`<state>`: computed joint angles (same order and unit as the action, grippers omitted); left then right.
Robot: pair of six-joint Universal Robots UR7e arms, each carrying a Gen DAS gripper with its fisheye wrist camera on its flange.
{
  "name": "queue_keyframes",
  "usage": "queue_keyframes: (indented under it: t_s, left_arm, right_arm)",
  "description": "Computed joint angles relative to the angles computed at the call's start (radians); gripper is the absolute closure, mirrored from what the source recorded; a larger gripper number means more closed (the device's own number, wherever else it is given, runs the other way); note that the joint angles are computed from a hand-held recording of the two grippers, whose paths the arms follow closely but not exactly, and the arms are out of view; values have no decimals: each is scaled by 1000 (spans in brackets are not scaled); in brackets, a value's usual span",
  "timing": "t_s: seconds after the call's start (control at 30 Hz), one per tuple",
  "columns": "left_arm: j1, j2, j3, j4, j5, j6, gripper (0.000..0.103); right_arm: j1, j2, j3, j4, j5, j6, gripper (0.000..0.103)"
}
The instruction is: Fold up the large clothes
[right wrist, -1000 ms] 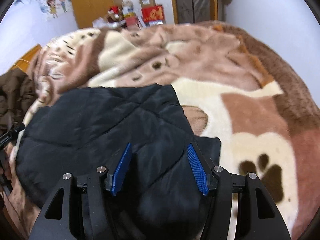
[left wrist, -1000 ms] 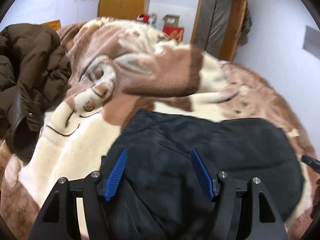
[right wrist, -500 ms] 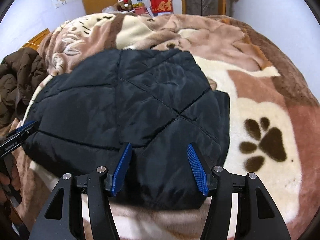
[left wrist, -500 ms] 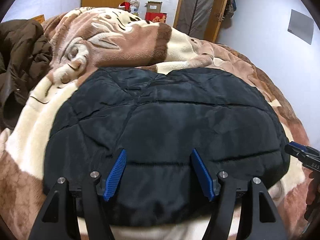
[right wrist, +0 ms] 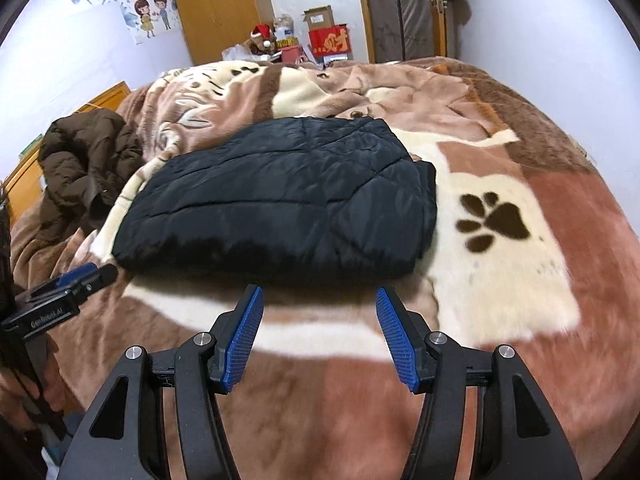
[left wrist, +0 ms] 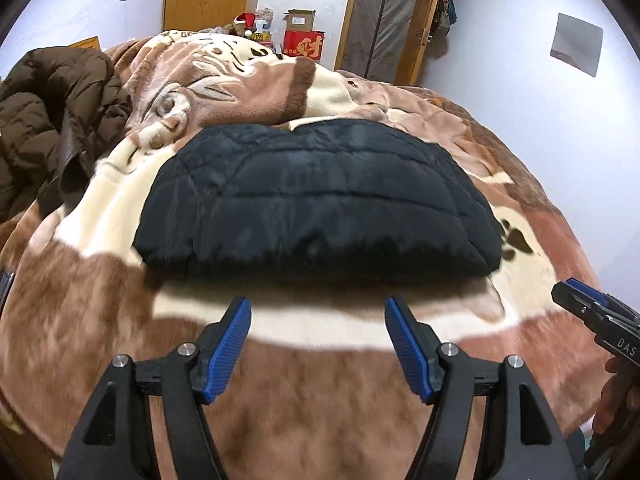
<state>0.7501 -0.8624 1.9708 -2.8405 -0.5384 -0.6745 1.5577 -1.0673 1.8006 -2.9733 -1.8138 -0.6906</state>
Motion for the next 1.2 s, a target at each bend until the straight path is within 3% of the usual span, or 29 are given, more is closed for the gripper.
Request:
queue_keyframes:
  t_s: [0.23, 0.47, 0.8, 1.2]
  left_arm:
    - [-119, -58, 103, 163, 7, -219, 24]
    - [-195, -86, 141, 326, -3, -386, 18]
    - [-216, -98, 143, 420, -2, -466, 13]
    - [-207, -89, 139, 430, 6, -475, 13]
  right_arm:
    - [3, -123, 174, -63, 4, -37, 44]
    - [10, -186, 277, -112, -5, -91, 44]
    - [18, -199, 314, -126, -13, -114, 44]
    - [16, -186, 305, -117, -28, -114, 44]
